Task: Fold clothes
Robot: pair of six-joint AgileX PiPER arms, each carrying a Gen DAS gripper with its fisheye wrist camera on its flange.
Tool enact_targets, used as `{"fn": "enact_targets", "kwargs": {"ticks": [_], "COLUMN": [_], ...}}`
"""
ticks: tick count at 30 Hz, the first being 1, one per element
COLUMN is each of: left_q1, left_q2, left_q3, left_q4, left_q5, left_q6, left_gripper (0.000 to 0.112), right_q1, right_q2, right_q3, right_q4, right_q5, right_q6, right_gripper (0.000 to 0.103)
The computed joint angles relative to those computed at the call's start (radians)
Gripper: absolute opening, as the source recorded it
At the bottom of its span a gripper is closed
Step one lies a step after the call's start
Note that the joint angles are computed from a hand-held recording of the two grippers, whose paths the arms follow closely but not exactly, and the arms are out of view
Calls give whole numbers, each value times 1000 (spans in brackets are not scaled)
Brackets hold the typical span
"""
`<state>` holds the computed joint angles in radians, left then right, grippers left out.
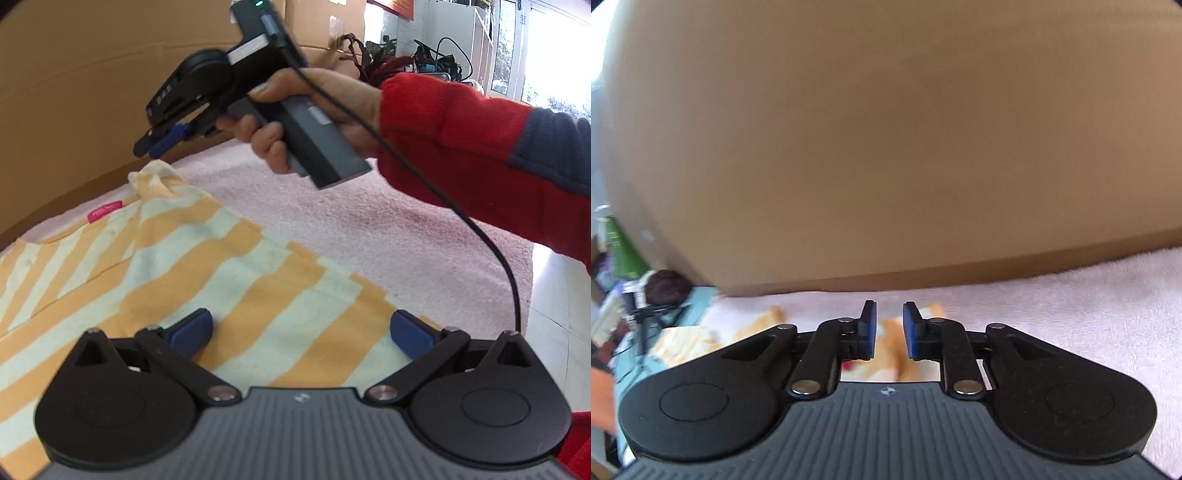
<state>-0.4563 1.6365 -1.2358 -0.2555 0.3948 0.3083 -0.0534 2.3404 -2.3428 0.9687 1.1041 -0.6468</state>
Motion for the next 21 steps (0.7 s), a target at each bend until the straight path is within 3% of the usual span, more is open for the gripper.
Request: {"fn": "enact_targets", "kwargs": {"ticks": [2, 5, 8, 10, 11, 14, 16, 18, 21], "left_q1": [-8, -17, -18, -20, -22, -23, -25, -24, -8], "left_q2": [0, 1, 0, -2, -3, -6, -8, -9, -8], "left_q3": [0, 0, -1, 1, 2, 9, 11, 11, 12], "left_q4": [45, 95, 101, 111, 120, 142, 170, 198, 139], "left_q5": [-6, -12, -12, -13, -15, -24, -30, -33, -43], "left_q6": [-46, -96, -103, -119, -131, -161, -198, -242, -210], "left_gripper": [102, 102, 102, 102, 102, 102, 102, 102, 102], "right_q1": [-19, 7, 45, 58, 61, 72, 81, 61, -20], "right_q2": [-74, -107, -30, 8, 1, -8, -30, -62, -141], "right_q3": [102, 141, 24, -20, -7, 8, 54, 114, 230], "right_q4": [32, -68, -183, -191, -190, -216, -246, -195, -2], "right_q5": [17, -11, -7, -16, -46, -114, -151, -166, -118], "right_q6": [-92, -104, -31, -23, -9, 56, 5, -40, -138], "right_gripper": [30, 31, 32, 19, 4, 4, 4, 13, 15]}}
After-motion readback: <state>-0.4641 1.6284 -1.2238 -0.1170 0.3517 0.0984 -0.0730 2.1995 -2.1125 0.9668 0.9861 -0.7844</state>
